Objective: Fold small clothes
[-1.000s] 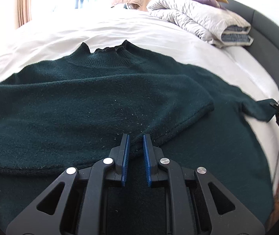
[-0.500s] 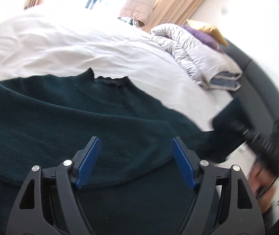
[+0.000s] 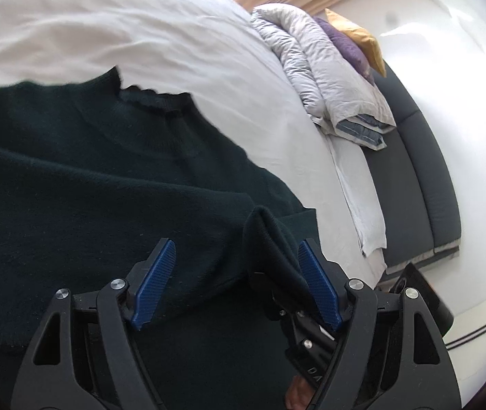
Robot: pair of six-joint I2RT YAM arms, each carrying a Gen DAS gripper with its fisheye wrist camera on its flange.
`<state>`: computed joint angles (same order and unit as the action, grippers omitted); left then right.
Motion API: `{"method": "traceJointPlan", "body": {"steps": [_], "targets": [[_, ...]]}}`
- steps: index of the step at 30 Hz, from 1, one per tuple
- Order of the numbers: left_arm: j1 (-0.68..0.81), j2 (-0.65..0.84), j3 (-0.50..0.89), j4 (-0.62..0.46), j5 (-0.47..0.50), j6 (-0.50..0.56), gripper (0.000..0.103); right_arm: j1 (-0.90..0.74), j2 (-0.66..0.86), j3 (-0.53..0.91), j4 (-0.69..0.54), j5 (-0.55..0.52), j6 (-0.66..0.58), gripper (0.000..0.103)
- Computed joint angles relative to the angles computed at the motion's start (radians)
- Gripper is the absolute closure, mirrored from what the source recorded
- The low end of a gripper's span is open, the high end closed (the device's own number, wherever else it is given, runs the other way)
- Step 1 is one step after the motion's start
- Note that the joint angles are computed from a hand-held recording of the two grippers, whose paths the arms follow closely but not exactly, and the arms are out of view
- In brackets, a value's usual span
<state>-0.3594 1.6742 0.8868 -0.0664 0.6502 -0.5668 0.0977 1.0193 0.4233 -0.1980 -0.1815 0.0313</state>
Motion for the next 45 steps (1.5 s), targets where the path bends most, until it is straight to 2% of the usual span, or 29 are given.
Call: {"method": "traceJointPlan", "body": {"steps": [1,2,3,4,6,11,14,16,18,21,23,24,25,26,27,28,32,36,40,45], "targets": [[0.011,0.015,-0.017,0.03,0.016,-0.023,0.029,0.022,0.022,-0.006,0.017,0.022,0.003,0.086],[0.023,0.032,-0.027,0.046,0.03,-0.038,0.029,0.05,0.032,-0.012,0.021,0.041,0.013,0.08],[0.027,0.056,-0.029,0.056,0.034,-0.044,0.029,0.053,0.056,-0.009,0.018,0.033,0.007,0.07],[0.03,0.084,-0.026,0.057,0.038,-0.047,0.029,0.048,0.053,-0.017,0.017,0.008,0.005,0.065],[0.031,0.125,-0.014,0.056,0.056,-0.044,0.029,0.022,-0.004,-0.055,0.019,-0.046,-0.006,0.049],[-0.006,0.216,0.03,0.09,0.05,-0.049,0.029,-0.089,-0.138,-0.088,-0.088,-0.136,-0.037,0.047],[-0.03,0.242,0.058,0.071,0.032,-0.044,0.029,-0.247,-0.262,-0.1,-0.22,-0.277,-0.084,0.047],[-0.05,0.25,0.068,0.068,0.009,-0.051,0.029,-0.439,-0.324,-0.096,-0.34,-0.433,-0.172,0.047],[-0.07,0.253,0.07,0.077,0.002,-0.063,0.029,-0.623,-0.31,-0.071,-0.453,-0.57,-0.29,0.047],[-0.108,0.256,0.075,0.087,-0.023,-0.074,0.029,-0.834,-0.25,-0.032,-0.585,-0.682,-0.466,0.047],[-0.136,0.253,0.079,0.071,-0.064,-0.058,0.03,-0.902,-0.217,-0.02,-0.619,-0.702,-0.524,0.047],[-0.145,0.253,0.076,0.083,-0.077,-0.063,0.038,-0.923,-0.201,-0.017,-0.627,-0.707,-0.543,0.047],[-0.154,0.259,0.083,0.074,-0.083,-0.064,0.059,-0.941,-0.16,-0.005,-0.618,-0.709,-0.561,0.047],[-0.162,0.273,0.097,0.056,-0.087,-0.064,0.072,-0.943,-0.15,-0.005,-0.612,-0.708,-0.558,0.047],[-0.167,0.288,0.108,0.045,-0.096,-0.065,0.083,-0.94,-0.136,-0.001,-0.599,-0.706,-0.549,0.047],[-0.17,0.289,0.102,0.052,-0.102,-0.066,0.087,-0.953,-0.121,0.004,-0.607,-0.708,-0.566,0.047],[-0.165,0.27,0.049,0.121,-0.105,-0.089,0.093,-0.965,-0.12,-0.002,-0.621,-0.707,-0.588,0.049],[-0.139,0.182,0.01,0.12,-0.132,-0.067,0.094,-0.975,-0.128,0.001,-0.639,-0.704,-0.608,0.05],[-0.088,0.088,0.034,0.013,-0.141,0.005,0.094,-0.952,-0.138,0.018,-0.61,-0.685,-0.578,0.05],[0.03,0.031,0.045,-0.087,-0.112,0.074,0.094,-0.857,-0.118,0.037,-0.501,-0.615,-0.451,0.05]]}}
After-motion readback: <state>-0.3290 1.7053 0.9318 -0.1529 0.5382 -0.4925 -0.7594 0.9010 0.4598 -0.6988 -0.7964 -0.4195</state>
